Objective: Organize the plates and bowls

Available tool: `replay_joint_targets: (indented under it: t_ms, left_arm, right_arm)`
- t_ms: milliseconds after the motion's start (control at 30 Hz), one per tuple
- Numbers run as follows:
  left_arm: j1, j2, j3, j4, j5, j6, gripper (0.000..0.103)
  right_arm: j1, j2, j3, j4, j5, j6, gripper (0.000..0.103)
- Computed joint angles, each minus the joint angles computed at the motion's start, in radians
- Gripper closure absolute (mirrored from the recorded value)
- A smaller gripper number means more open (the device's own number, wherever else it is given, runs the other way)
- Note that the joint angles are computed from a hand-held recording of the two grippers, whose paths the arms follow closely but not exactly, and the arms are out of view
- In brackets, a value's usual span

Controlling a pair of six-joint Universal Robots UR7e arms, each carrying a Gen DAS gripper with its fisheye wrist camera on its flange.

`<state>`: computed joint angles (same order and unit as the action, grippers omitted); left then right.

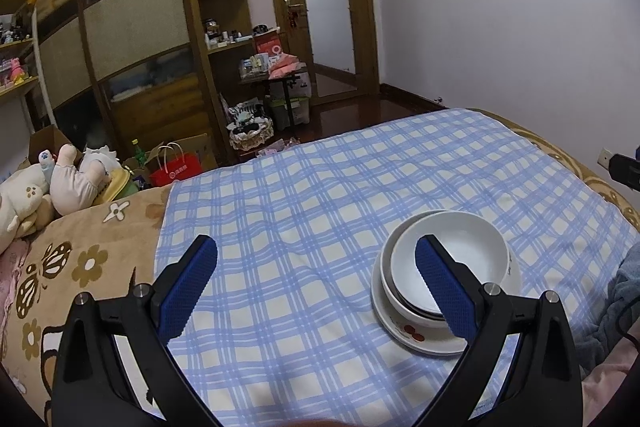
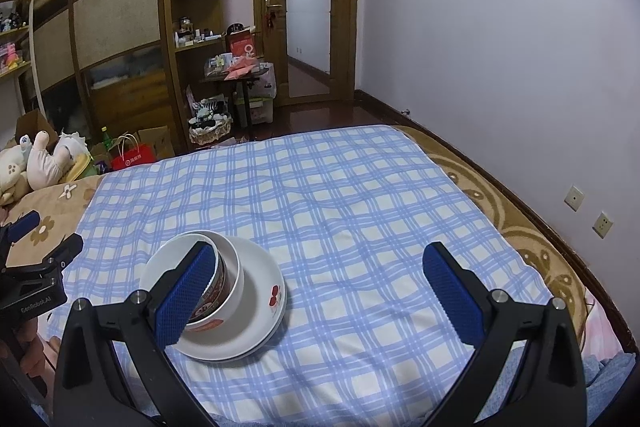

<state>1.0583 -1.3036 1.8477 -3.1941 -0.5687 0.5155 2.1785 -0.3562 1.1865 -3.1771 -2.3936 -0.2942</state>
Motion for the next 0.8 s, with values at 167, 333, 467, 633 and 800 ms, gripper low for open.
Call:
replay_joint_targets:
  t_ms: [167,333,467,633,800]
  left_arm:
    - [0.0,0.009,-0.004,-0.006,0.015,0.013,0.005]
    - [0.0,0.013,-0.005,-0.013,0.02,0.017,0.005]
    - [0.0,0.012,-0.005,-0.009,0.017,0.017,0.005]
    - [-0.002,0.016,-0.004,-0.028,0.024,0.035,0.005]
    - [-0.002,0.009,0.0,-0.02,0.018,0.029,0.005]
  right_arm:
    - [-0.001,0.0,0.007,0.009,-0.004,-0.004,0.0]
    - [0.001,0.001,0.007,0.016,-0.009,-0.006,0.0]
    - [0.002,0.004,0.001,0.018,-0.009,-0.006,0.0]
    - [0.001,0.006,-0.004,0.027,-0.01,-0.005,0.0]
    - [0.002,0.008,-0.001,0.019,-0.015,-0.01,0.0]
